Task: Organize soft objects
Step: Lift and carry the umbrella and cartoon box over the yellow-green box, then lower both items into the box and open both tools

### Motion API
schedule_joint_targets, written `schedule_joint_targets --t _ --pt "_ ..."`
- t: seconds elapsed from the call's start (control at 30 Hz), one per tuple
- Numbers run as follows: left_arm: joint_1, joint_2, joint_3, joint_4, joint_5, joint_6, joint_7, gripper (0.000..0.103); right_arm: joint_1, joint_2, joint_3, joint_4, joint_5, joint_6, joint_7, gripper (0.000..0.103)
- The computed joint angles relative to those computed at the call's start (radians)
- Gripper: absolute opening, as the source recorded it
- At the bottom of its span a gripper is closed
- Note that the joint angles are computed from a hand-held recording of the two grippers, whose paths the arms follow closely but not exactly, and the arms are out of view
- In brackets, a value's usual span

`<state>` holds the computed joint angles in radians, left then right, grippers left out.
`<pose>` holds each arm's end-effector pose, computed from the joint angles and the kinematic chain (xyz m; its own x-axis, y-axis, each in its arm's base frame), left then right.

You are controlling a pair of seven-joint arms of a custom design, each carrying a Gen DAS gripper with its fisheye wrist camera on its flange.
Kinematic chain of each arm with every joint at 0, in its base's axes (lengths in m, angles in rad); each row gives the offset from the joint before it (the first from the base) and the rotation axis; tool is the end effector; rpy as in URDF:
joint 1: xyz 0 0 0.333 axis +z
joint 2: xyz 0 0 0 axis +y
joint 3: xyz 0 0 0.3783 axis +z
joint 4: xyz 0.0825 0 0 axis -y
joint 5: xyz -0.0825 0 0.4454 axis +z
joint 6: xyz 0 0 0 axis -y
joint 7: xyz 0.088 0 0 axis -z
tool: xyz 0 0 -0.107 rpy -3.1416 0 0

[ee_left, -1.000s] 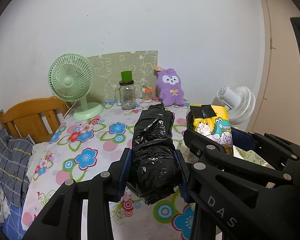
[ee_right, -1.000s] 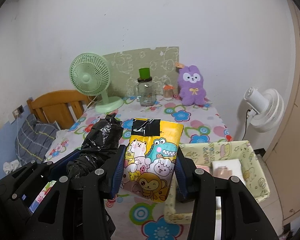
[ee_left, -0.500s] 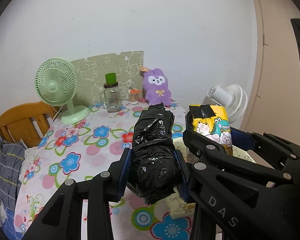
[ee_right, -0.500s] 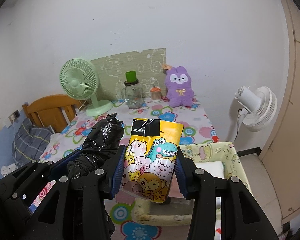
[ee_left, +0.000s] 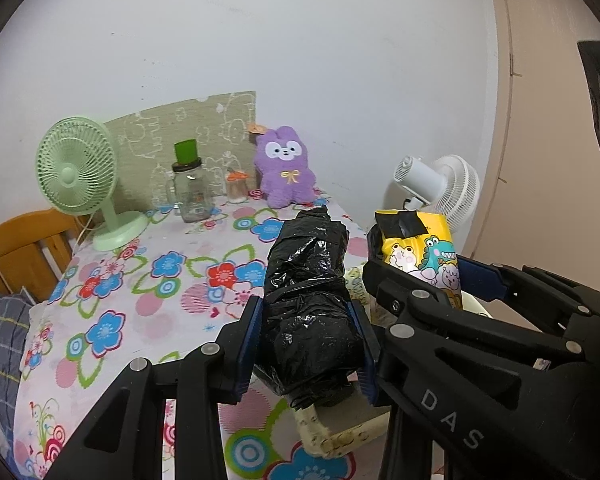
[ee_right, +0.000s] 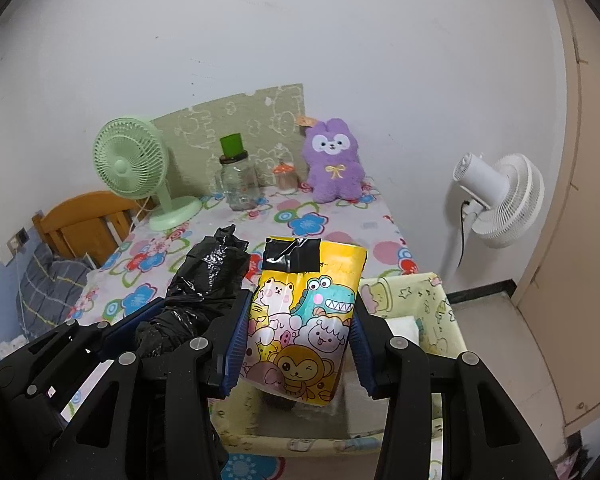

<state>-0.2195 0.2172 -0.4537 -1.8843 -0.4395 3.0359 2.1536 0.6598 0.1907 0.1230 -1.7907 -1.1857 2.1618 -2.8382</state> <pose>0.5980 -0.4013 0.5427 -0.7055 -0.7087 -0.0002 -0.3978 0.3962 -0.8275 0.5331 0.4699 0.5201 -0.3855 -0.9134 -0.1308 -0.4453 0.3084 -0.8406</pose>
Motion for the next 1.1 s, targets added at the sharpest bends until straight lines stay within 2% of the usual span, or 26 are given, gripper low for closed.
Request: schedule_joint_targets --t 0.67,1.1 --pt "-0.062 0.101 0.023 0.094 0.136 -0.085 -0.076 0.043 -0.061 -0.040 -0.001 -0.102 0.058 0.032 0.044 0.048" --pt "-0.099 0.160 0.052 0.153 0.216 -0.154 -0.128 0.044 -0.082 -0.033 -0.005 -0.123 0.108 0.059 0.026 0.049"
